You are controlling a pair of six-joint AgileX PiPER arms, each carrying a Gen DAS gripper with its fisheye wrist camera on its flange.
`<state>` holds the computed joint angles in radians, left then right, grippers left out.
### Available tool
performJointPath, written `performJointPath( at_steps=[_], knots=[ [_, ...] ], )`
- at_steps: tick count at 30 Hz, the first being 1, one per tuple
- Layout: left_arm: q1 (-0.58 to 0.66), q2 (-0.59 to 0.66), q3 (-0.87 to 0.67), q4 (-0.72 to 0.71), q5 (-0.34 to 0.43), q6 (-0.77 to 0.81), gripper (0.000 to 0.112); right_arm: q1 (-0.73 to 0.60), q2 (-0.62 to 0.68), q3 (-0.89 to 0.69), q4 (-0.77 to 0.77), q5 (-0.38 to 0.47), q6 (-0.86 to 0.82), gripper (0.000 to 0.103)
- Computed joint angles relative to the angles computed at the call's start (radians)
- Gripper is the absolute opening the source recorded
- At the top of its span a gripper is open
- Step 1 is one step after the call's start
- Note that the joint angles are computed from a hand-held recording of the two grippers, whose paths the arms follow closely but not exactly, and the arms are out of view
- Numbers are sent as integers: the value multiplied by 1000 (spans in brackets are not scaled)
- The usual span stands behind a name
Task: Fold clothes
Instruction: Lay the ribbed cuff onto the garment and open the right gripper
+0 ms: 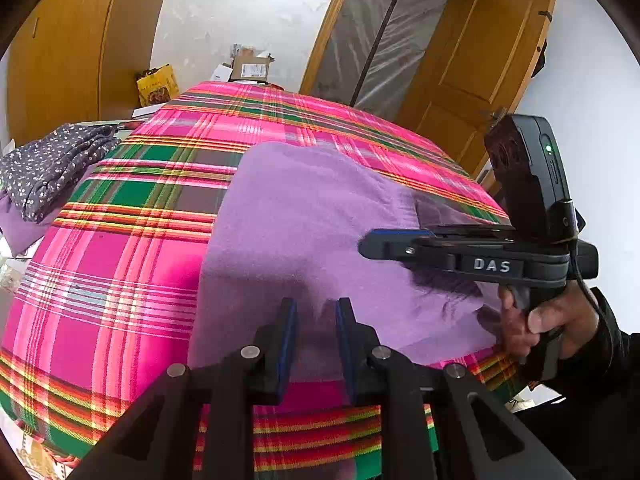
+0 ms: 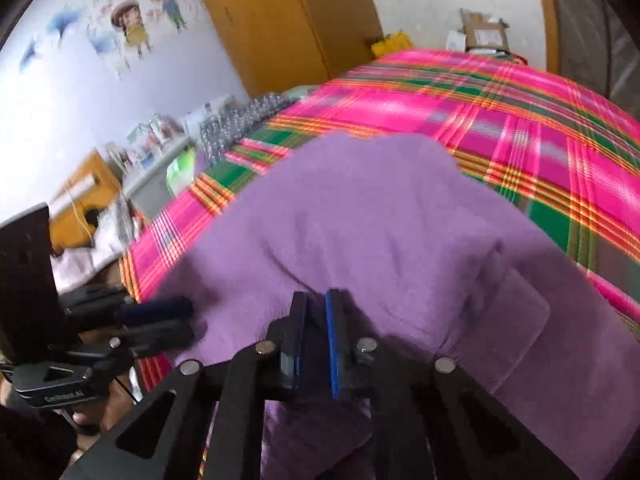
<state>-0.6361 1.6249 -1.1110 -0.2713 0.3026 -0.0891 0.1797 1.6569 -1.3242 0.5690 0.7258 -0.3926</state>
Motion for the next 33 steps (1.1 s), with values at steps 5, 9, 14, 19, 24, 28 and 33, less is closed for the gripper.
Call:
performJointPath(
  at_steps=[5, 9, 14, 19, 24, 28, 33],
  knots=[
    [27, 2, 8, -78, -13, 78, 20, -50, -86, 107, 99, 35, -144, 9],
    [42, 38, -30, -122, 3, 138, 20, -90, -148, 178, 164, 62, -238, 9],
    [31, 19, -17, -194, -24, 208, 20, -106, -185, 213, 175, 56, -259, 10],
    [-10, 55, -25, -71, -45, 118, 21, -126, -194, 233, 207, 59, -287, 10],
    [-17, 58, -39, -27, -31, 86, 21, -156, -225, 268, 231, 74, -314, 10],
    [-35, 63, -57, 103, -13, -35, 21, -173, -248, 301, 247, 67, -325, 10],
    [-40, 56, -82, 89, -15, -17, 21, -175, -272, 320, 222, 48, -299, 19]
  ],
)
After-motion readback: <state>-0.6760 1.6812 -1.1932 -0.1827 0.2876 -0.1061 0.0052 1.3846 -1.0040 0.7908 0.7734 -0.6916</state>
